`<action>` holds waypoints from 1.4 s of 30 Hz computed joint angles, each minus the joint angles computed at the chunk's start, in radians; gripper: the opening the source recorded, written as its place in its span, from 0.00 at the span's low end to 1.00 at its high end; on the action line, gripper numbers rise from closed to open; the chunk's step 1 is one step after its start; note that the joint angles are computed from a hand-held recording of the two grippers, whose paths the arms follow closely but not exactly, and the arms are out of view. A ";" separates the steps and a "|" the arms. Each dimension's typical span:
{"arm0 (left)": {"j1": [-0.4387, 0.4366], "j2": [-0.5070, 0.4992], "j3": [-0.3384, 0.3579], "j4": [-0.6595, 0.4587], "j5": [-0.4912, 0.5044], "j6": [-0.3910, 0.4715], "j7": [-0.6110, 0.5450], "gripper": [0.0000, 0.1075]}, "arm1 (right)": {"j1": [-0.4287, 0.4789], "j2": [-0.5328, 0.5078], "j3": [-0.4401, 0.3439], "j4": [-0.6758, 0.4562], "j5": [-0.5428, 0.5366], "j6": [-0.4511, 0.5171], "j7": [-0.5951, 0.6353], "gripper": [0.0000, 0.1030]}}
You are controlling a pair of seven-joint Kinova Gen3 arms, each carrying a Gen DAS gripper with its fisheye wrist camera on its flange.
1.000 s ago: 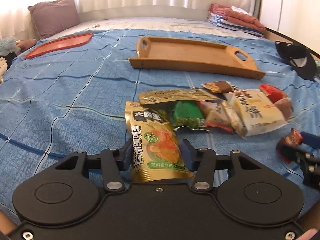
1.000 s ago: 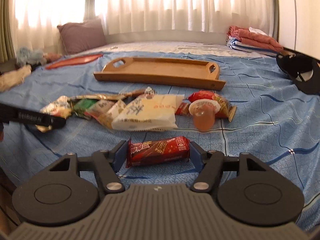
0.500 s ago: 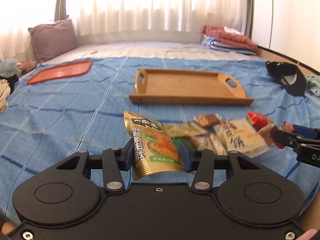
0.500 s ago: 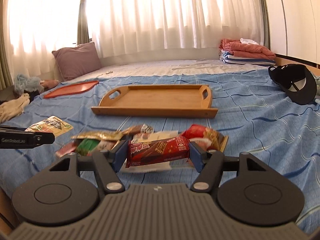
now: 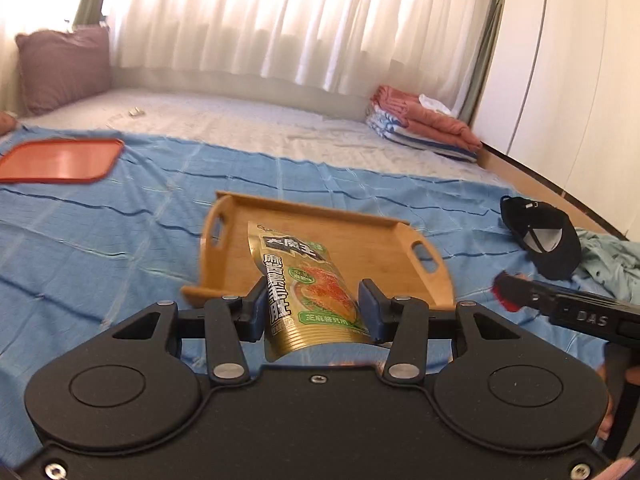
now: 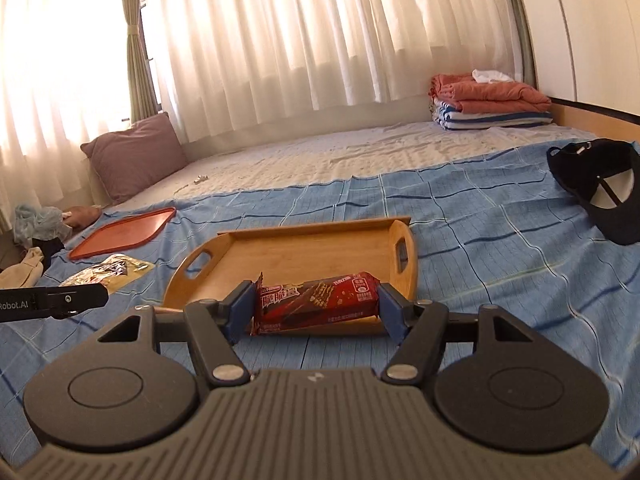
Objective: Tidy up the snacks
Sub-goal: 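Carry both packets to the wooden tray and open both grippers to release them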
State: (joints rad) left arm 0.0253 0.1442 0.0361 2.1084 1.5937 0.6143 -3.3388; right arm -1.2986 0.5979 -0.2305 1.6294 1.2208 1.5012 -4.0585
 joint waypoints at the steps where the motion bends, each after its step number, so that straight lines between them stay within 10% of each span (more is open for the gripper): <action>1: 0.014 0.025 0.010 -0.034 -0.022 -0.023 0.041 0.41 | 0.031 -0.015 0.000 0.015 0.002 -0.041 0.016 0.67; 6: 0.060 0.164 0.058 -0.185 -0.077 -0.082 0.147 0.41 | 0.205 -0.046 -0.035 0.077 0.028 -0.244 0.048 0.67; 14: 0.117 0.368 0.137 -0.381 -0.261 -0.195 0.347 0.41 | 0.246 -0.024 0.142 0.077 -0.070 -0.509 0.123 0.67; 34: 0.018 0.500 0.397 -0.412 -0.410 -0.440 0.380 0.42 | 0.243 0.041 0.240 0.067 -0.093 -0.637 0.133 0.67; 42: 0.036 0.503 0.376 -0.421 -0.529 -0.441 0.525 0.53 | 0.237 0.046 0.246 0.062 -0.093 -0.639 0.131 0.79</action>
State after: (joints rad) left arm 0.0617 0.6472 0.4125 1.6877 1.0646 0.1730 -2.8141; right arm -1.0613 0.6439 0.0152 1.6917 1.1283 0.8622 -3.9280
